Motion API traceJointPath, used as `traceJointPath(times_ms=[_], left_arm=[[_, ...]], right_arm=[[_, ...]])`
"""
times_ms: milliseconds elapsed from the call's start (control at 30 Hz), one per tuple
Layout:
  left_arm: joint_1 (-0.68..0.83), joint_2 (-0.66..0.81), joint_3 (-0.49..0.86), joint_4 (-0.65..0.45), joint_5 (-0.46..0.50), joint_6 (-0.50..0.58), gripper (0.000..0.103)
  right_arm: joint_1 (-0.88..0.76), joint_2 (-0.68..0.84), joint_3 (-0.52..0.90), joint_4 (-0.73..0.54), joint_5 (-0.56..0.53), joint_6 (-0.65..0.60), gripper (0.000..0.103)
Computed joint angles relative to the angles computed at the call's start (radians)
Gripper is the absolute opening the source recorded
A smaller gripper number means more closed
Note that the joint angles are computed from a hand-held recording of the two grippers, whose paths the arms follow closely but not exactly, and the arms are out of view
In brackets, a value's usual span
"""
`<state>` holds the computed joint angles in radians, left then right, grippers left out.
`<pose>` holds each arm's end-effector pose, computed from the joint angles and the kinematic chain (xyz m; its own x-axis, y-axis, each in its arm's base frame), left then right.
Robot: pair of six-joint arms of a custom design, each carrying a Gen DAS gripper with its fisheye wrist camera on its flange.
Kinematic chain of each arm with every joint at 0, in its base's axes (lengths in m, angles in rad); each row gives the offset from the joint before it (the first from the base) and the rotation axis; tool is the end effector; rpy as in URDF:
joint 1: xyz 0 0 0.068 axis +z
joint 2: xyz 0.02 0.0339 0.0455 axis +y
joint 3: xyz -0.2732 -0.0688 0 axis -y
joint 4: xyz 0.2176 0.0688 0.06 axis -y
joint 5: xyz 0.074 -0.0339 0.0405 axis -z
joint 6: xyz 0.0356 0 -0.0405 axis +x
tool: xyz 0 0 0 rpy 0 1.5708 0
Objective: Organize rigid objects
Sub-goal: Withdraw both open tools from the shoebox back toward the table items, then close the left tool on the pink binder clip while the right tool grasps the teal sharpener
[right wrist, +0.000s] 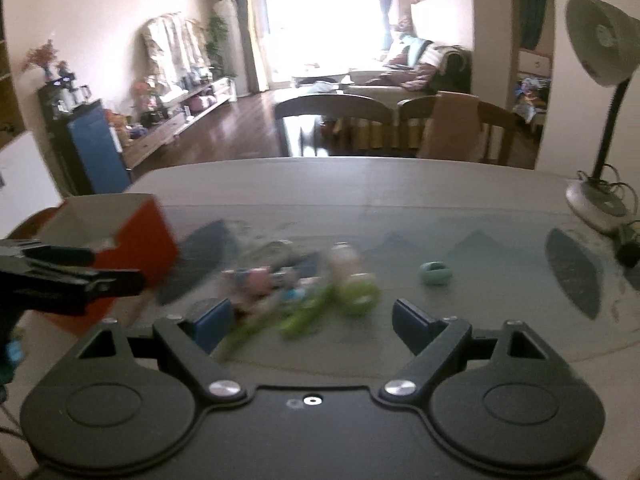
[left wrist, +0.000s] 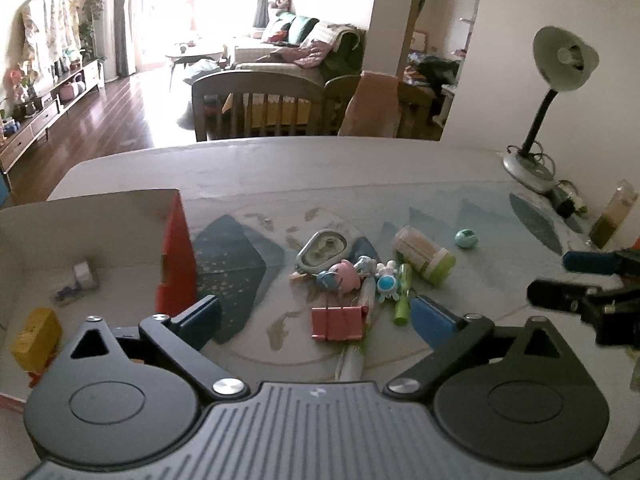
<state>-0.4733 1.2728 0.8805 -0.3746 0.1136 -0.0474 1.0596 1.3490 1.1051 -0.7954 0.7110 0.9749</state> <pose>0.2140 -0.1142 0.2710 -0.6418 0.2758 -0.7155 0.4957 0.8612 -0.1127 0.1361 0.1951 0.2986 -0.6497 0.1236 -0.7501 0.0690 0.9922 0.1037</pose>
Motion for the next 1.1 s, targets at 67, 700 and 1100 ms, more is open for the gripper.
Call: traceJointPath(times_ms=[67,700,1100], left_arm=[[-0.039,0.046,-0.007,0.048,-0.044,-0.026,0.101],[-0.063,0.428,0.059,0.222,-0.024,-0.057,0.101],[-0.034,0.506,0.083,0.234,0.042,-0.048,0.080]], right_arm=[[-0.069,-0.035,-0.058,0.042,-0.026,-0.050,0.087],[-0.606,0.028,-0.330,0.495,-0.373,-0.486,0.083],[-0.704,0.173,-0.315,0.614,-0.447,-0.556,0.071]])
